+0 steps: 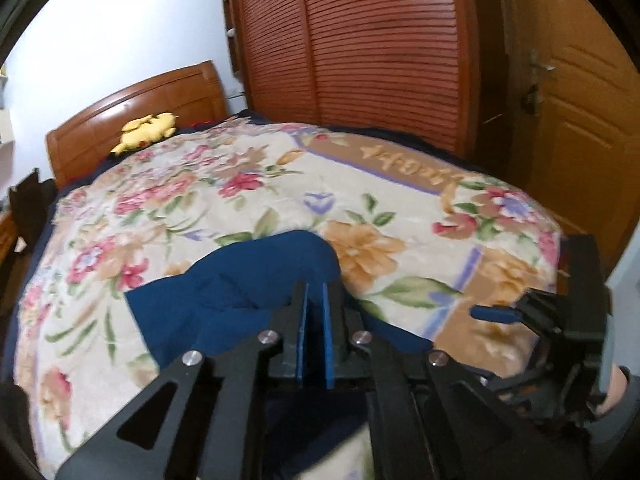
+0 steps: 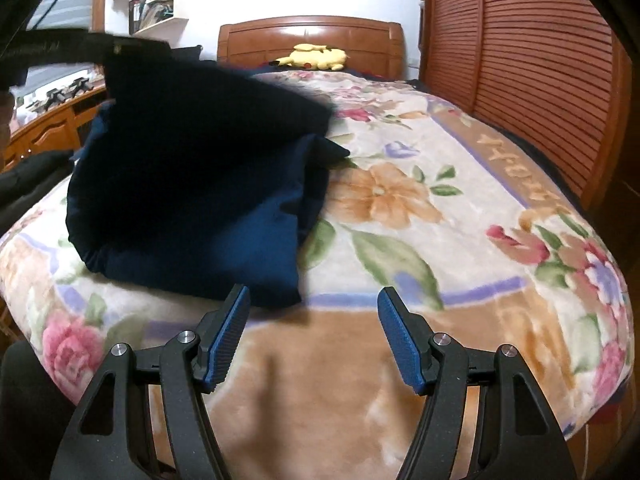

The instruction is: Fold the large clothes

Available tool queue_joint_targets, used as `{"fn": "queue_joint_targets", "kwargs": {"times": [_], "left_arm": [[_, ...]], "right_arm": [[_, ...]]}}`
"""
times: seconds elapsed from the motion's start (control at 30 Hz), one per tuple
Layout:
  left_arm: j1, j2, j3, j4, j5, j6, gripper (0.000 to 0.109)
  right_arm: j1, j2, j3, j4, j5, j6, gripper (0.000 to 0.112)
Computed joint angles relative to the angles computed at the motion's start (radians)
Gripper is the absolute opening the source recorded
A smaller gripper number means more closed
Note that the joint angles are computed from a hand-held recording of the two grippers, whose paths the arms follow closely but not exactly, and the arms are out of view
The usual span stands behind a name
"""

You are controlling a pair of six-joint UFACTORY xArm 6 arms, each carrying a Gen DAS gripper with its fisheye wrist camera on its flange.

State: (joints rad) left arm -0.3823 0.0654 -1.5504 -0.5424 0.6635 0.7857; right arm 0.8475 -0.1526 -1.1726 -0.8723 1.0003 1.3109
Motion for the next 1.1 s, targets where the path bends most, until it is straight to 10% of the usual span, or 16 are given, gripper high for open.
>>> {"fn": "queue_joint_targets", "kwargs": {"times": [0.67, 1.1], "left_arm": [[0.322, -0.126, 0.266, -0.293, -0.032, 0.329, 0.032], [0.418, -0.042, 0.281, -0.337, -0.054, 0.375, 0.037]], "right_arm": [[-0.021, 0.110, -0.213, -0.100, -0.035, -0.030, 0.068], [-0.045, 0.413, -0.682, -0.011, 0.022, -0.353, 0.068]]}}
